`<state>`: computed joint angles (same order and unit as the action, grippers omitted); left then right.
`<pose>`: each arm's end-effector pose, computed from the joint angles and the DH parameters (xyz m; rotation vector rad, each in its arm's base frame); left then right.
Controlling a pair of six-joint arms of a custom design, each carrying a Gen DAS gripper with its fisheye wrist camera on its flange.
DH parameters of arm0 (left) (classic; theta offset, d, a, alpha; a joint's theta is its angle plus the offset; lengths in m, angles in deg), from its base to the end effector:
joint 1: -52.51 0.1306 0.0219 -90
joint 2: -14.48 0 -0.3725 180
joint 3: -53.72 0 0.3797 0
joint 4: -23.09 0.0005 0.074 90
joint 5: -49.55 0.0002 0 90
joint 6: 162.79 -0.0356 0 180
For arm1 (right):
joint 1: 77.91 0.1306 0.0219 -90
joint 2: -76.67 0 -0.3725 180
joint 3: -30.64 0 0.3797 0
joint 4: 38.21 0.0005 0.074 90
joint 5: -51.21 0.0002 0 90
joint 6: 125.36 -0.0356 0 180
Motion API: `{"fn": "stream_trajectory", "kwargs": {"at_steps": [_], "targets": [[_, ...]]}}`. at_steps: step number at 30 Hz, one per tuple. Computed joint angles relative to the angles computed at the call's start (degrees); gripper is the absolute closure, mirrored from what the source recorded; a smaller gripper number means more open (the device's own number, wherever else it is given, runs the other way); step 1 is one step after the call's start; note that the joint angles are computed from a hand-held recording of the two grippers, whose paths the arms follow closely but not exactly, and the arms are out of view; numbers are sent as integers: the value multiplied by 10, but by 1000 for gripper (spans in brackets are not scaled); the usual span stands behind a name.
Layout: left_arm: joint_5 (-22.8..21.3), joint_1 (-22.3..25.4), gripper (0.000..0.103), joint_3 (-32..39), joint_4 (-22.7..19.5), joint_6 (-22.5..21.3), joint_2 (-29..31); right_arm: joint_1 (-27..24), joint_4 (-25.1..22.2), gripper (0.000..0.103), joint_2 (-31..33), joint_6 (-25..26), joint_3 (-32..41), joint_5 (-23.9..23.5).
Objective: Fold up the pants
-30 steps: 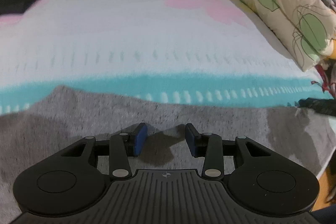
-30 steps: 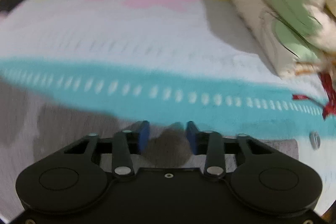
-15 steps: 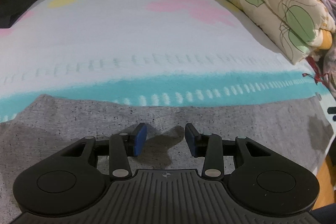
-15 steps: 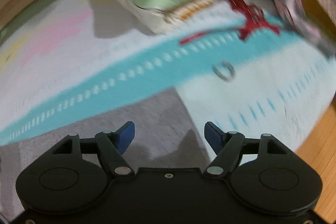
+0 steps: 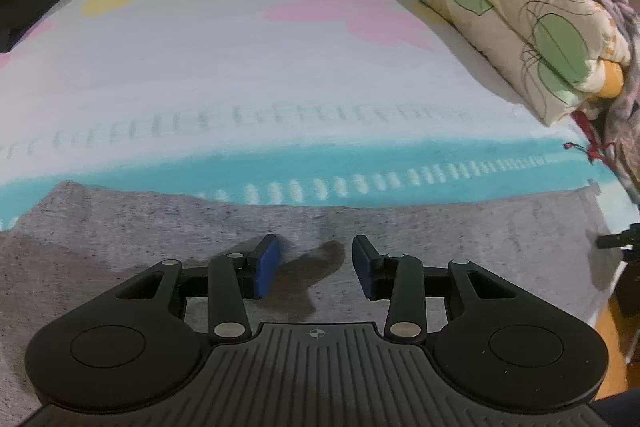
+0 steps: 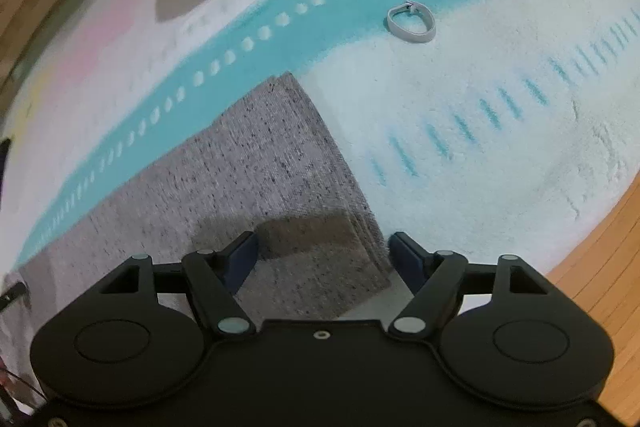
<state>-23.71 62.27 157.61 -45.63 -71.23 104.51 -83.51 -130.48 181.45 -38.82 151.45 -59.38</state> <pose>0.4481 0.0662 0.5056 -0.1303 2.4933 -0.3095 0.5060 -0.0375 0.4913 0.1630 2.8485 0.5116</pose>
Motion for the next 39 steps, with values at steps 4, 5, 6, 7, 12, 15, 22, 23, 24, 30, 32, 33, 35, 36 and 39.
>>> {"fn": "stream_trajectory", "kwargs": {"at_steps": [4,5,6,7,12,15,22,23,24,30,32,33,35,36,39], "targets": [[21,-14,64,11,-5,8,3,-8,4,70,-7,9,-3,-21],[29,-20,64,16,-8,10,6,-16,-5,80,-1,13,5,-53],[38,-26,64,20,-10,12,8,-20,-8,80,6,7,14,-73],[46,-34,64,23,-12,13,10,-19,0,80,3,0,15,-71],[85,-90,64,31,-25,-27,18,-4,-1,81,5,-19,56,-51],[85,-124,64,22,-22,-49,23,7,-2,81,8,-40,93,-50],[34,-160,63,12,-17,-116,34,63,-2,81,11,-52,172,-55],[44,-151,63,17,-24,-101,35,77,1,81,11,-51,183,-58],[54,-138,63,21,-29,-80,34,87,5,81,12,-50,193,-66],[54,-25,63,22,-14,-1,13,180,30,81,10,-50,214,-127],[51,17,63,21,-7,19,6,218,27,81,15,-34,222,-123],[49,37,63,19,-3,27,2,239,24,81,18,-26,225,-123],[46,75,63,15,6,40,-5,277,23,81,25,-24,227,-120],[45,91,63,13,8,45,-8,294,19,81,31,-18,230,-117],[45,128,63,15,1,59,-12,348,21,81,43,-5,227,-85]]}}
